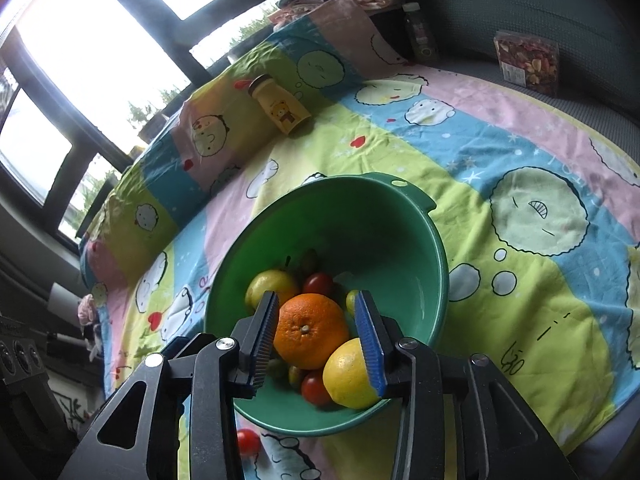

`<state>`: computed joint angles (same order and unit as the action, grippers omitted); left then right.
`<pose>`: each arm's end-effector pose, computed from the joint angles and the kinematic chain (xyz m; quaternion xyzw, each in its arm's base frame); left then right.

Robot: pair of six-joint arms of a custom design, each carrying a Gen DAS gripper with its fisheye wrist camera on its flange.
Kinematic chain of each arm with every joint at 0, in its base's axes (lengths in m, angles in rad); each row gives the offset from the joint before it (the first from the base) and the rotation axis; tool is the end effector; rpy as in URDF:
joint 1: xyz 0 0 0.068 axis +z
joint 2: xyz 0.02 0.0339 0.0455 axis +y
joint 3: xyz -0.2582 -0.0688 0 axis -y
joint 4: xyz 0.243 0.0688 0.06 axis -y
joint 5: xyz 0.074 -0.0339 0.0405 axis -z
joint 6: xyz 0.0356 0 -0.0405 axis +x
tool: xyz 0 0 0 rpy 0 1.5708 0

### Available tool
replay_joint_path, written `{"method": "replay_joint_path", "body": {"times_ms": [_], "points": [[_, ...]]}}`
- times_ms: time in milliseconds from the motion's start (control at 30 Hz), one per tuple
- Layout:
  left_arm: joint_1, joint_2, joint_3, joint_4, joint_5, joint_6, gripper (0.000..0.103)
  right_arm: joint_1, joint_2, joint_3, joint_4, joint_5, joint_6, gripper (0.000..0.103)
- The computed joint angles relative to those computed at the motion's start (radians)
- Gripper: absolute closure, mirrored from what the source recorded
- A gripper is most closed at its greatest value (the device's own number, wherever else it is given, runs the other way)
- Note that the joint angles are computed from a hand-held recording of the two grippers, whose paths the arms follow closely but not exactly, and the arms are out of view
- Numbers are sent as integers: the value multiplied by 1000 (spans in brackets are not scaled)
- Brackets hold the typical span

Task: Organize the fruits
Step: 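Lower the olive into the basin and open the right gripper, then move the open right gripper down to the two red tomatoes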

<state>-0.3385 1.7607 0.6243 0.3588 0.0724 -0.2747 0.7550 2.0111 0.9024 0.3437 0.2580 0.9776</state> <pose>0.2854 -0.1032 0.0951 0.0434 0.9209 -0.1483 0.3580 0.2759 0.2472 0.0812 0.1515 0.9010 0.2196 0.3420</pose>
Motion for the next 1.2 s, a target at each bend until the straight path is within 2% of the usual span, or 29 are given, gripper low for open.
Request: {"method": "replay_joint_path", "body": {"times_ms": [267,400,533,833,967,1033,1200], "points": [[106,-183,-164,-54,16,25,50,54,-46,-20,23,-24,-39,55],[181,-209,-247,-59,10,42,50,104,-37,-31,71,-45,-51,53],[262,-153,-317,7,55,62,50,162,34,17,90,-96,-65,53],[351,36,-352,170,150,70,52,237,181,233,-111,-71,-91,53],[368,89,-340,185,198,91,52,230,230,286,-134,-113,-99,56],[366,106,-336,193,213,94,52,223,264,325,-163,-138,-93,62],[346,148,-321,203,241,97,52,220,333,414,-246,-161,-87,64]]}}
